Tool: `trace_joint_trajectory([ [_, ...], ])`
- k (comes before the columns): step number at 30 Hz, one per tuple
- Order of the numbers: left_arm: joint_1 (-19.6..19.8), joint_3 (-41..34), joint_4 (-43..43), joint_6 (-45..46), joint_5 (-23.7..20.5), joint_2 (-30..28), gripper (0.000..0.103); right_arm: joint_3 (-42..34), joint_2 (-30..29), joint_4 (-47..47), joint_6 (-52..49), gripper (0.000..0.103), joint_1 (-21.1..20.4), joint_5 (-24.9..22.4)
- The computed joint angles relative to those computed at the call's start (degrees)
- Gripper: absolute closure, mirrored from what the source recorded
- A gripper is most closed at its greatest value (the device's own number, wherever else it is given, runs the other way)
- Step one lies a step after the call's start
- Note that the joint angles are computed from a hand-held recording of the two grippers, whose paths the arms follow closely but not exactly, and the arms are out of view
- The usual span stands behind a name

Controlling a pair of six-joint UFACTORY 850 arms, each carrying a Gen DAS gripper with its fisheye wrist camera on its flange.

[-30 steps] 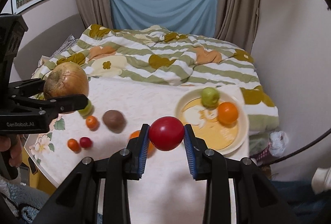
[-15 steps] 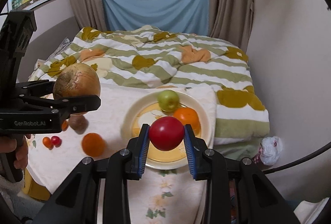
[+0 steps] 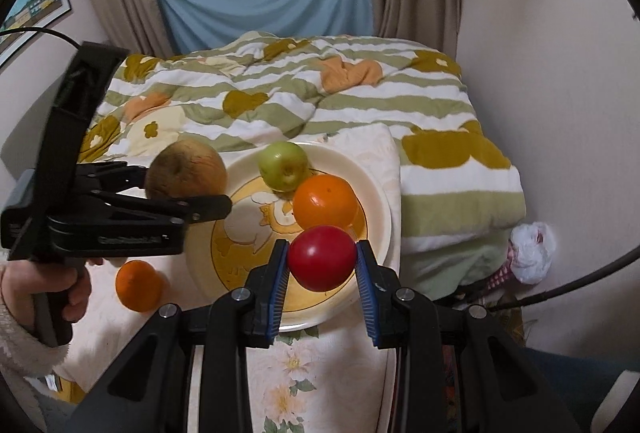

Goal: Organize fruits
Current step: 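Carry the brown apple and red tomato over the cream plate with both tools, then release the brown apple and red tomato onto the plate with both tools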

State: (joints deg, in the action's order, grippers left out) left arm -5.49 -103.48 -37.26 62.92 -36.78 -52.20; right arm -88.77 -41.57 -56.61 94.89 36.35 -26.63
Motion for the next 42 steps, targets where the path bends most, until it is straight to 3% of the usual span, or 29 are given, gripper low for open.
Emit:
trace_joint_trajectory([
  [12, -2.8, -1.6, 6.1, 1.0, 3.5, -2.6, 0.021, 0.0, -0.2, 3.6, 0.2, 0.073, -0.3, -2.5],
  [15, -3.0, -2.9, 7.8, -0.2, 2.3, -3.7, 0.021, 0.0, -0.1, 3.9, 0.4, 0.073, -0.3, -3.0],
  [16, -2.9, -2.3, 6.3, 1.3, 2.7, -3.3, 0.019, 0.0, -0.1, 4.0, 0.5, 0.073, -0.3, -3.1],
  [19, -2.3, 0.2, 0.0, 7.3, 3.9, -1.2, 0.0, 0.4, 0.3, 3.9, 0.7, 0.073, -0.2, -3.4],
  [22, -1.7, 1.6, -3.8, 10.7, 3.9, 0.5, 0.0, 0.6, 0.5, 3.8, 1.0, 0.073, -0.1, -3.3],
  [31, 0.3, 3.8, -2.7, 6.4, 4.3, 3.6, 0.0, 0.8, 1.2, 2.8, -0.8, 0.073, -0.2, -2.4],
  [42, 4.2, 10.4, -4.2, 3.2, 7.2, 9.4, 0.0, -1.3, -0.5, 8.9, -13.0, 0.073, -1.2, 1.8],
])
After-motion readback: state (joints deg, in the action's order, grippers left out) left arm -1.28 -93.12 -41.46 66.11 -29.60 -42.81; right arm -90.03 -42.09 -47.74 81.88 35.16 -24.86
